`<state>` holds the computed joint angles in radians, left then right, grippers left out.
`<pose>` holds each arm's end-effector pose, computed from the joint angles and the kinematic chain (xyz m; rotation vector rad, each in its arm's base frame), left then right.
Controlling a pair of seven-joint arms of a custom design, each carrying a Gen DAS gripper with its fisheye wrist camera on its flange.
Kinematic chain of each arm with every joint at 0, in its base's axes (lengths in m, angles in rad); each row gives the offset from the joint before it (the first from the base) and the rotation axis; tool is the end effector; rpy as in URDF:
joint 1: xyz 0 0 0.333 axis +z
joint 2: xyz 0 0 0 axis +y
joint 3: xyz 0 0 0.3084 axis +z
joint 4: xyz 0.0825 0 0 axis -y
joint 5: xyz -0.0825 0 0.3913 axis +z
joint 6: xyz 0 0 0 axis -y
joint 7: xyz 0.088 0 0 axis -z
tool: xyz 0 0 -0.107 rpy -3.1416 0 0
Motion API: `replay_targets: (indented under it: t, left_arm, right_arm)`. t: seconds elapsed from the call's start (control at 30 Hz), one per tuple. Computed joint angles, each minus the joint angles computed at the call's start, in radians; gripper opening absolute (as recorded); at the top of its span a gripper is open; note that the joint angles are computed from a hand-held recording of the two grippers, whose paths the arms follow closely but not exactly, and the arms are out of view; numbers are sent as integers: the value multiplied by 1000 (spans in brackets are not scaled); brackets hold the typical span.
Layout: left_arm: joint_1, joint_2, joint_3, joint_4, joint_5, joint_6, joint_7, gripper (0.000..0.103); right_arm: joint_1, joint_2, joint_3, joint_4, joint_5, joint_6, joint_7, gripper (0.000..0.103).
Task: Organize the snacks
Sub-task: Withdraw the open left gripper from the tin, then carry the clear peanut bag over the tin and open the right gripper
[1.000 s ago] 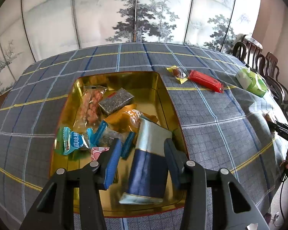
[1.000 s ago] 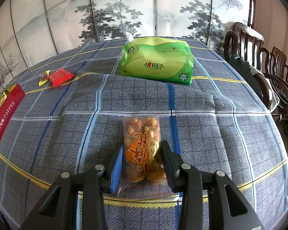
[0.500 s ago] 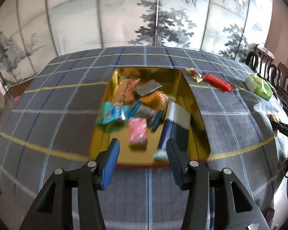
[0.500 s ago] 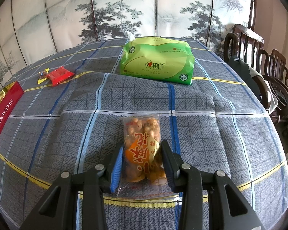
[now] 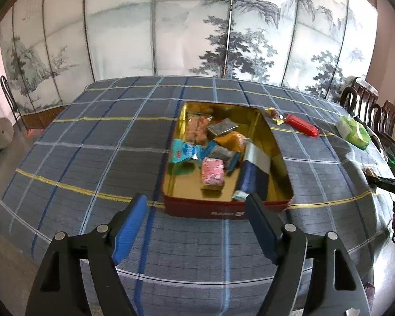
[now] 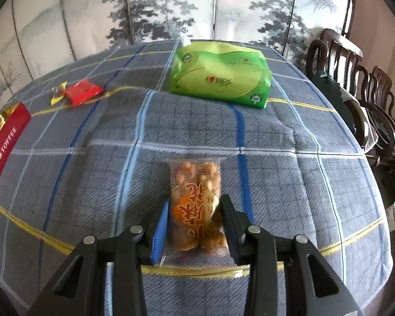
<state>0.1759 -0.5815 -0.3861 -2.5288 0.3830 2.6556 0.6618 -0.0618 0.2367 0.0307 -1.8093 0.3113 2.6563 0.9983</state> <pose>0.4238 -0.1158 0.5217 -2.0350 1.3448 -0.6351 0.6704 -0.0310 0.4693 -2.0966 1.5335 -0.5746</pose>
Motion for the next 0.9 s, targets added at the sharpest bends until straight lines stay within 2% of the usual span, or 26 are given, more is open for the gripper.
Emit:
replay_targets:
  t: [0.07,0.17,0.37,0.7,0.9]
  left_arm:
    - [-13,-1,30,-27,-29,24,8,74]
    - [-16,5,49,-52,-63,49,23,74]
    - [-17,28,76,-85,-123,87,68,74]
    - [12,12,59,-124,-145,110,114,74]
    - [19,9,47,-129,-148,112,143,74]
  right_arm:
    - [0,-14,4,-10,9,-20,-3,38]
    - [-7,-49,25,-27,103,-57,-55,38]
    - [57,-101,32,-36,187,-105,-87,38]
    - [199,-104,76,61,305,-193,-144,38]
    - [269,-14,111,195,286,-246,-110,38]
